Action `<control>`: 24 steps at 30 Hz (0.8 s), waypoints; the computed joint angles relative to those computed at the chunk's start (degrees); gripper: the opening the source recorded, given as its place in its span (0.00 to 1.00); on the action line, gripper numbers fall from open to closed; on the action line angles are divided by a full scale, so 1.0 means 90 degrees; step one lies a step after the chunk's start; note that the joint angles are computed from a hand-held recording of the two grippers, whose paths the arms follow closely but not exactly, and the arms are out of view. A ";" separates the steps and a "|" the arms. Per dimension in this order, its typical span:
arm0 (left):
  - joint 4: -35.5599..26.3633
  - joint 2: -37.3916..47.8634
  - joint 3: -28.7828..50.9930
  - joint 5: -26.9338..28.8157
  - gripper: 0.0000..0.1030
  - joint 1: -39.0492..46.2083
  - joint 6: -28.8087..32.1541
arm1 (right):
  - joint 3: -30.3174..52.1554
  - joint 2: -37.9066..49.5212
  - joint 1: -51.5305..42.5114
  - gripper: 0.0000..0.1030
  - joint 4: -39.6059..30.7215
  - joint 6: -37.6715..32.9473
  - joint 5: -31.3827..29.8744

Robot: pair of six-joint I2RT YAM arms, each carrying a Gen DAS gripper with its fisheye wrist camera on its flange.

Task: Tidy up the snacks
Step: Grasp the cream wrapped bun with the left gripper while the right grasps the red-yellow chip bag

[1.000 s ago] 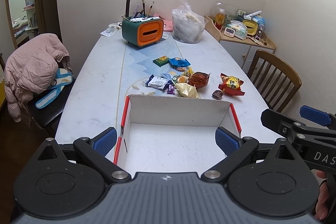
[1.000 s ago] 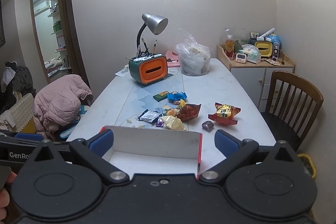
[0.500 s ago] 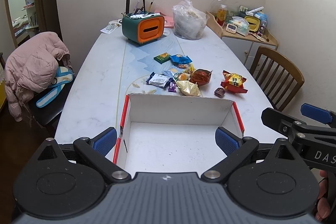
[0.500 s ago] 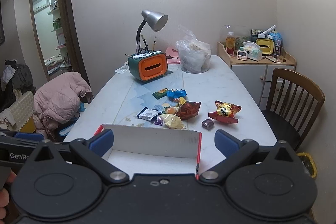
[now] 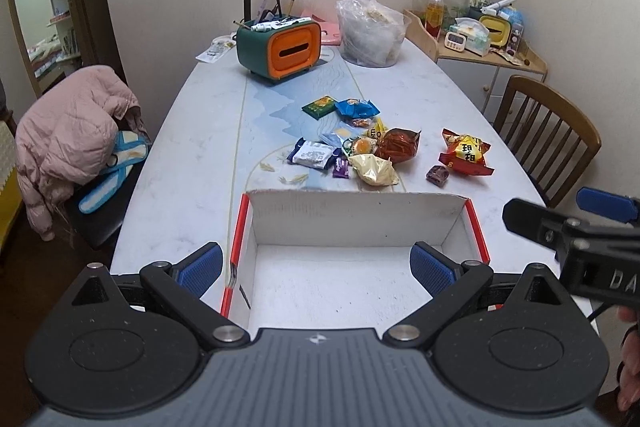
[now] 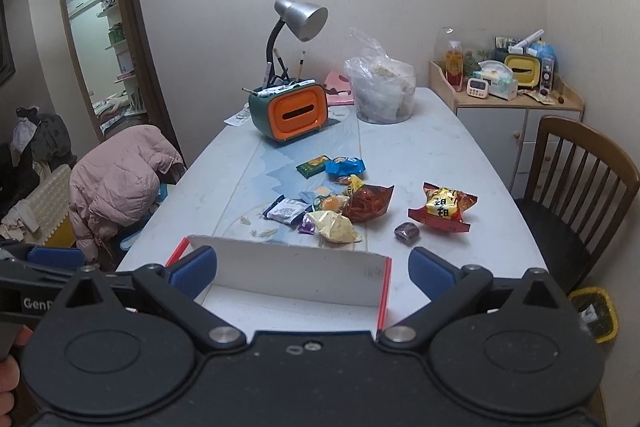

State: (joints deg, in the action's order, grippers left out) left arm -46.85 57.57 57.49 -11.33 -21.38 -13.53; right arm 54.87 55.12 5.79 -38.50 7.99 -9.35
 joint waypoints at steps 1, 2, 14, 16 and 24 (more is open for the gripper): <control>-0.0016 0.0101 0.0092 0.0064 0.98 0.0025 0.0052 | 0.0056 0.0095 -0.0121 0.99 0.0004 -0.0021 -0.0105; -0.0034 0.0247 0.0222 0.0103 0.98 0.0046 0.0096 | 0.0153 0.0246 -0.0309 0.99 -0.0010 -0.0078 -0.0271; -0.0991 0.2502 0.2816 0.1045 0.98 0.0807 0.0377 | 0.2228 0.2439 -0.1681 0.93 -0.0593 -0.1214 -0.1424; -0.1172 0.2926 0.3356 0.1100 0.98 0.0857 0.0386 | 0.2684 0.2838 -0.1827 0.93 -0.0719 -0.1351 -0.1510; -0.2409 0.5092 0.6190 0.1362 0.97 0.0856 0.0270 | 0.4654 0.4643 -0.2103 0.91 -0.1333 -0.1829 -0.1518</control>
